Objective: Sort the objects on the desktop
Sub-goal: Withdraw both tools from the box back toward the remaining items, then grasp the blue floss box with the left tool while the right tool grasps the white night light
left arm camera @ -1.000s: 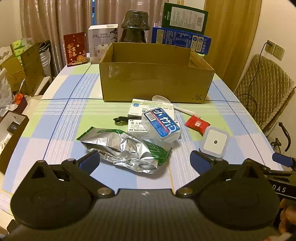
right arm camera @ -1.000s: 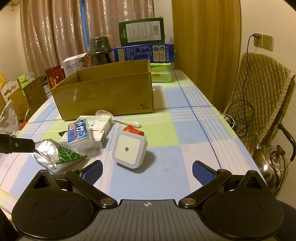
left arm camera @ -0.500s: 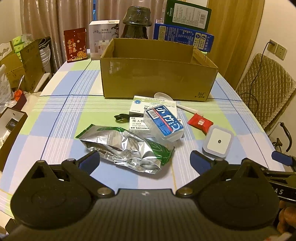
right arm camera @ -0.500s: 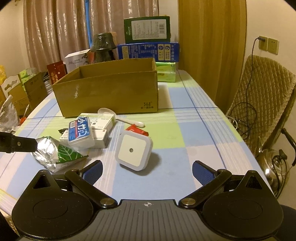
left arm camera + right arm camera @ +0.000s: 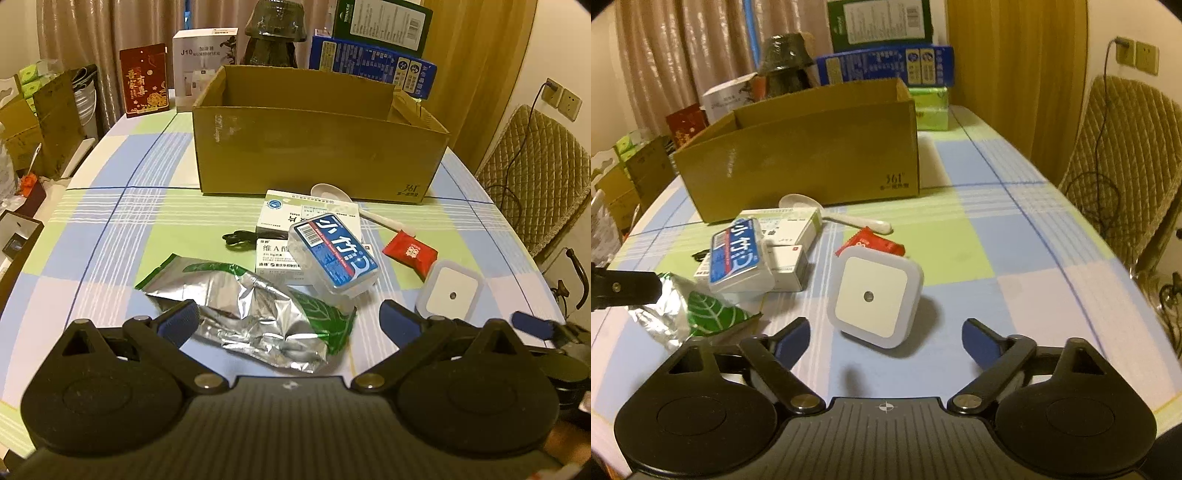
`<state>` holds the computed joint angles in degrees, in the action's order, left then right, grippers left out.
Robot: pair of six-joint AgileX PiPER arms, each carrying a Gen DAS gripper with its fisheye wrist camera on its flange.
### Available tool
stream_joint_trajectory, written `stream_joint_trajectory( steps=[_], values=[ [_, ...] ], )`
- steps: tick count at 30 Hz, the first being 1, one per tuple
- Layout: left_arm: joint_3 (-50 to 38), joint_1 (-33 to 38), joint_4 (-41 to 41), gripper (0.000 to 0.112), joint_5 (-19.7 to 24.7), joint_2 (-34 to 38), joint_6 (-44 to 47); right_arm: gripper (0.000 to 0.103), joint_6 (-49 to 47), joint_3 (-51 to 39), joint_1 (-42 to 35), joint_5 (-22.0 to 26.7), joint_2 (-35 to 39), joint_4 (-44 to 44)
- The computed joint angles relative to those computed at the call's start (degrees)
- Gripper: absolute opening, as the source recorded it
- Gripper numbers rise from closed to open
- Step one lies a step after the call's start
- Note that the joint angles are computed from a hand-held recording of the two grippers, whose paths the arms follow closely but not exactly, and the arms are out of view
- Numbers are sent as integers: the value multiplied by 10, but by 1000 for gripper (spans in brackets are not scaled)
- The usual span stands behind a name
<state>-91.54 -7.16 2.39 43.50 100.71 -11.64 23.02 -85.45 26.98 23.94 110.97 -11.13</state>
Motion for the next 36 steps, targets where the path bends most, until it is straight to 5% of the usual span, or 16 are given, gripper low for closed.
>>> stream_joint_trajectory(
  steps=[14,17,33,36],
  values=[
    [-70,8,-22,102,12,68,11,80,116,-159,34,90,118,-101],
    [-79,8,-23,102,12,77,14,67,92,-167,26,86,128,-92],
    [-155,-24,-3,101,11,145,-1,66,21,-131,-12,39,111,-54],
    [-196,-35,26,88,27,176,-22,66,23,-122,-12,32,108,-60]
  ],
)
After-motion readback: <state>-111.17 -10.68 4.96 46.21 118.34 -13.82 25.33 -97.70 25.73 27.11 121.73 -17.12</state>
